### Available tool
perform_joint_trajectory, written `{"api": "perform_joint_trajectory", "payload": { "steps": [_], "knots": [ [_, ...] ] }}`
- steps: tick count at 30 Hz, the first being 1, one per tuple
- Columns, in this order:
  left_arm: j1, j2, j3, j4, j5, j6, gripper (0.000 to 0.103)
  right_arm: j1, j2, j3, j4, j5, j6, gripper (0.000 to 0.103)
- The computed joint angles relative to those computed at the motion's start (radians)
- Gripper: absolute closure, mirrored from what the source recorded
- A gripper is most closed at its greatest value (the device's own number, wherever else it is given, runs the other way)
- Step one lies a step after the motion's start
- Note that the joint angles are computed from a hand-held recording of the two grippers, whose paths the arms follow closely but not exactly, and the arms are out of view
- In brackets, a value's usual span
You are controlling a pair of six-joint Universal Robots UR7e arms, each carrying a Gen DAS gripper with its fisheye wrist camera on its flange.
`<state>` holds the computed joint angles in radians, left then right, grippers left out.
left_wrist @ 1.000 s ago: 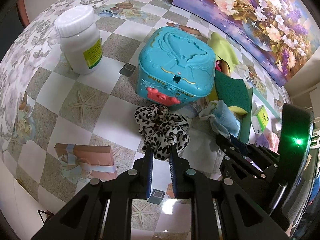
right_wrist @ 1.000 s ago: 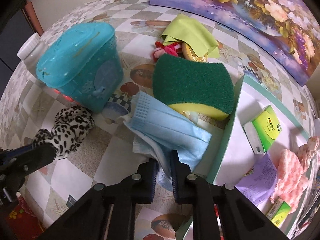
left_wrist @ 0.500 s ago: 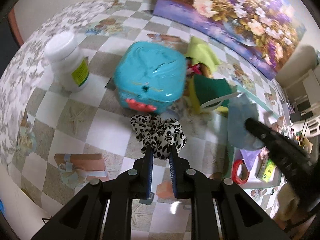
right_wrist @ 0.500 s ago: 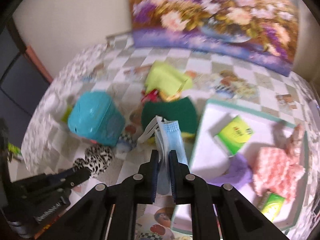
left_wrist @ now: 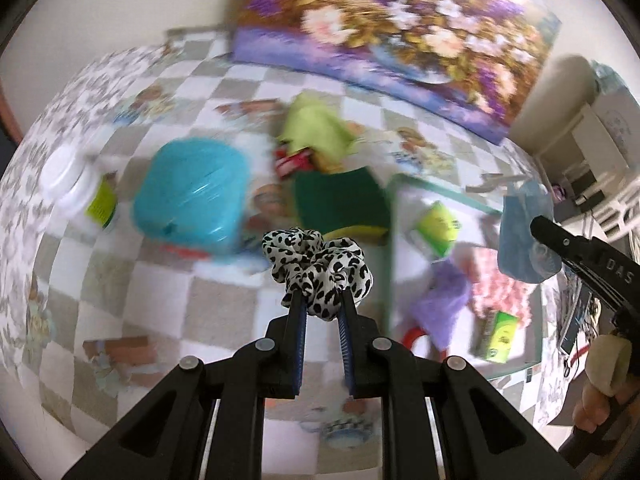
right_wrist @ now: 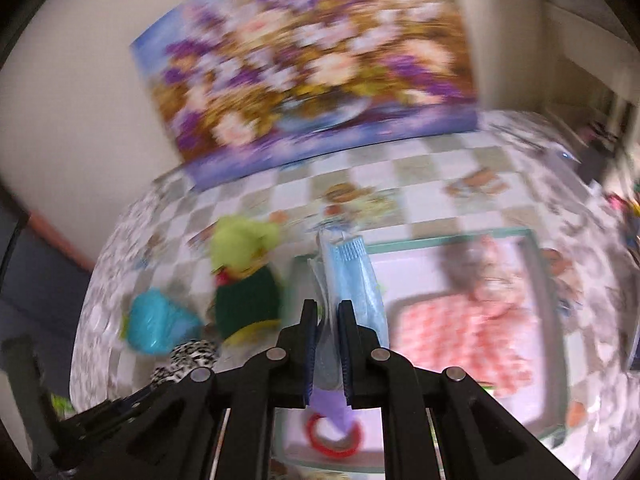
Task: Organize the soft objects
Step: 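Carry the mask with the right tool while the left tool carries the scrunchie, release both into tray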
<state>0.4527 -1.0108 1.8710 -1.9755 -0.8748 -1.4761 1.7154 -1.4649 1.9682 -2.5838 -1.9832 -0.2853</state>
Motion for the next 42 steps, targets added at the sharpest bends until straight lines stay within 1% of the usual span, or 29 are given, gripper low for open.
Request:
{"api": "perform_joint_trajectory", "payload": {
  "steps": [2, 7, 9, 11, 14, 17, 21, 23, 28, 34, 36, 38, 39, 40, 41, 42],
  "knots": [
    [0.003, 0.043, -0.049, -0.007, 0.009, 0.053, 0.087, -0.027, -0.013, -0.016, -0.002, -0.008, 0.027, 0.092],
    [0.024, 0.156, -0.164, -0.049, 0.019, 0.197, 0.087, -0.080, -0.026, -0.049, -0.022, -0.084, 0.070, 0.092],
    [0.034, 0.198, -0.197, -0.081, 0.014, 0.248, 0.087, -0.108, -0.032, -0.066, -0.015, -0.097, 0.093, 0.092],
    [0.044, 0.232, -0.218, -0.120, 0.009, 0.298, 0.087, -0.132, -0.039, -0.079, -0.011, -0.104, 0.102, 0.092],
    [0.061, 0.277, -0.241, -0.168, -0.006, 0.356, 0.087, -0.158, -0.043, -0.088, -0.024, -0.137, 0.090, 0.092],
    [0.076, 0.300, -0.239, -0.221, -0.023, 0.386, 0.087, -0.182, -0.045, -0.094, -0.017, -0.152, 0.084, 0.092],
    [0.086, 0.318, -0.227, -0.256, -0.025, 0.410, 0.087, -0.203, -0.035, -0.094, 0.002, -0.160, 0.075, 0.092],
    [0.093, 0.324, -0.222, -0.251, -0.030, 0.409, 0.087, -0.211, -0.019, -0.096, 0.018, -0.165, 0.079, 0.092],
    [0.110, 0.321, -0.204, -0.248, -0.052, 0.387, 0.087, -0.240, 0.009, -0.095, 0.106, -0.160, 0.108, 0.092],
    [0.131, 0.319, -0.191, -0.231, -0.080, 0.353, 0.087, -0.257, 0.019, -0.086, 0.140, -0.163, 0.122, 0.092],
    [0.136, 0.316, -0.187, -0.235, -0.093, 0.345, 0.087, -0.258, 0.016, -0.086, 0.145, -0.162, 0.128, 0.090],
    [0.139, 0.311, -0.186, -0.241, -0.111, 0.343, 0.085, -0.254, 0.015, -0.090, 0.153, -0.165, 0.136, 0.088],
    [0.139, 0.309, -0.187, -0.242, -0.117, 0.342, 0.079, -0.251, 0.015, -0.093, 0.156, -0.167, 0.138, 0.088],
    [0.139, 0.306, -0.188, -0.245, -0.121, 0.342, 0.068, -0.247, 0.012, -0.095, 0.161, -0.170, 0.142, 0.088],
    [0.136, 0.302, -0.188, -0.247, -0.124, 0.341, 0.062, -0.242, 0.016, -0.103, 0.171, -0.174, 0.149, 0.086],
    [0.134, 0.299, -0.190, -0.243, -0.123, 0.339, 0.056, -0.239, 0.016, -0.105, 0.175, -0.177, 0.151, 0.079]
  ]
}}
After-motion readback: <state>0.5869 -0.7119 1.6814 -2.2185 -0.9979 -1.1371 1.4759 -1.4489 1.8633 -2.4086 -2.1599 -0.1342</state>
